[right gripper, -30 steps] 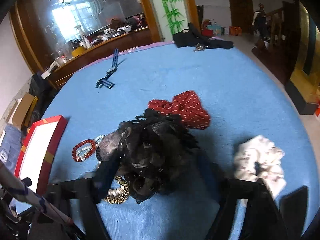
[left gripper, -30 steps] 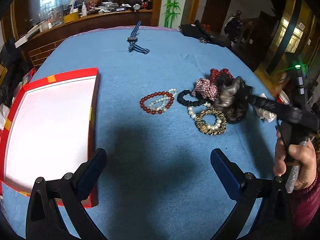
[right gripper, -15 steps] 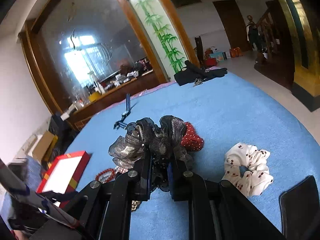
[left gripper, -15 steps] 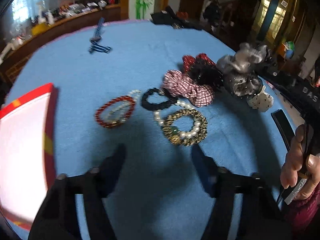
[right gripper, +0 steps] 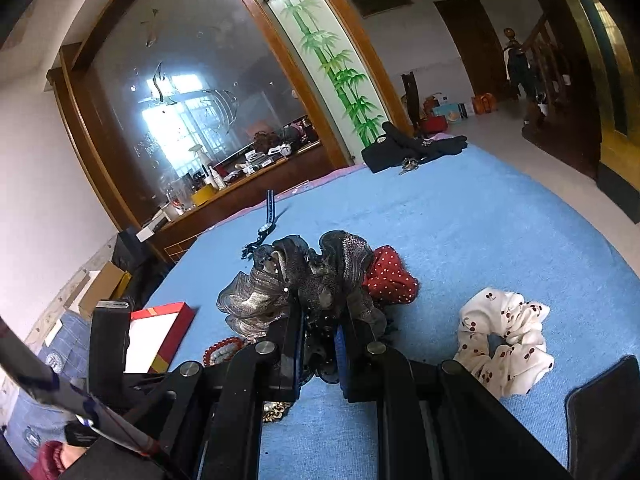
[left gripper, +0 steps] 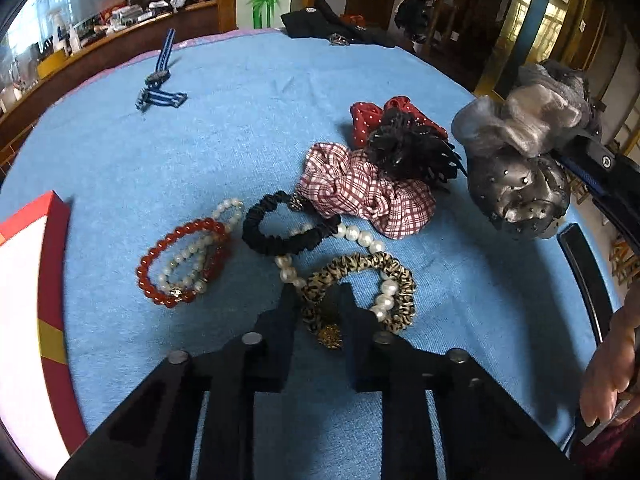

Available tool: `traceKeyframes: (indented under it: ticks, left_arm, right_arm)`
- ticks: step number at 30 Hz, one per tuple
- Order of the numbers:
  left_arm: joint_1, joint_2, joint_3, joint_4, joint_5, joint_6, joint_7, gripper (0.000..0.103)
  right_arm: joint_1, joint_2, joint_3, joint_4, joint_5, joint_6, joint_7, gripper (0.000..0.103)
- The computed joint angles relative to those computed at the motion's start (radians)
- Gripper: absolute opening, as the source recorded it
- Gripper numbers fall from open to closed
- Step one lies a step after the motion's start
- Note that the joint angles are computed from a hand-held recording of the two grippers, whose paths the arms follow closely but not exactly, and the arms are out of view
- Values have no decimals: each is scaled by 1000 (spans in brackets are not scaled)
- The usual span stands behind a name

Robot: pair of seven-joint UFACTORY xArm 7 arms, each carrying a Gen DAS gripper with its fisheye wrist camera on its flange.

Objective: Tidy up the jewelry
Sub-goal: 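Grasp the leopard-print hair tie with the left tool while the right tool lifts the scrunchie, then drop the leopard hair tie into the red tray with left tool while right drops grey scrunchie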

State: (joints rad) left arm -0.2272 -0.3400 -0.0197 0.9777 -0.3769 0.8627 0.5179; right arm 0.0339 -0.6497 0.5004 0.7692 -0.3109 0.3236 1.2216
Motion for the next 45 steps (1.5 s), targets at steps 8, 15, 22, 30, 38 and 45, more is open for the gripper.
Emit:
traceKeyframes:
  ticks: [8, 15, 22, 30, 38, 45]
  left_arm:
    - [1, -96, 36, -49, -40, 4, 5, 5]
    - [24, -163, 79, -48, -63, 22, -6, 6]
    - [60, -209, 116, -39, -41, 28, -10, 6]
    - [119, -222, 198, 5, -38, 59, 39, 6]
    - [208, -131, 294, 116, -43, 75, 136, 6]
    - [306, 37, 326, 252, -88, 78, 220, 6]
  right_arm:
    - [-1, -17, -7, -16, 5, -28, -3, 14]
    - [-4, -17, 6, -15, 3, -53, -26, 14]
    - [-11, 23, 37, 31, -16, -56, -65, 14]
    - [10, 154, 99, 197, -32, -20, -52, 14]
    - [72, 537, 216, 613, -237, 136, -80, 15]
    - [327, 990, 208, 1083, -461, 384, -132, 15]
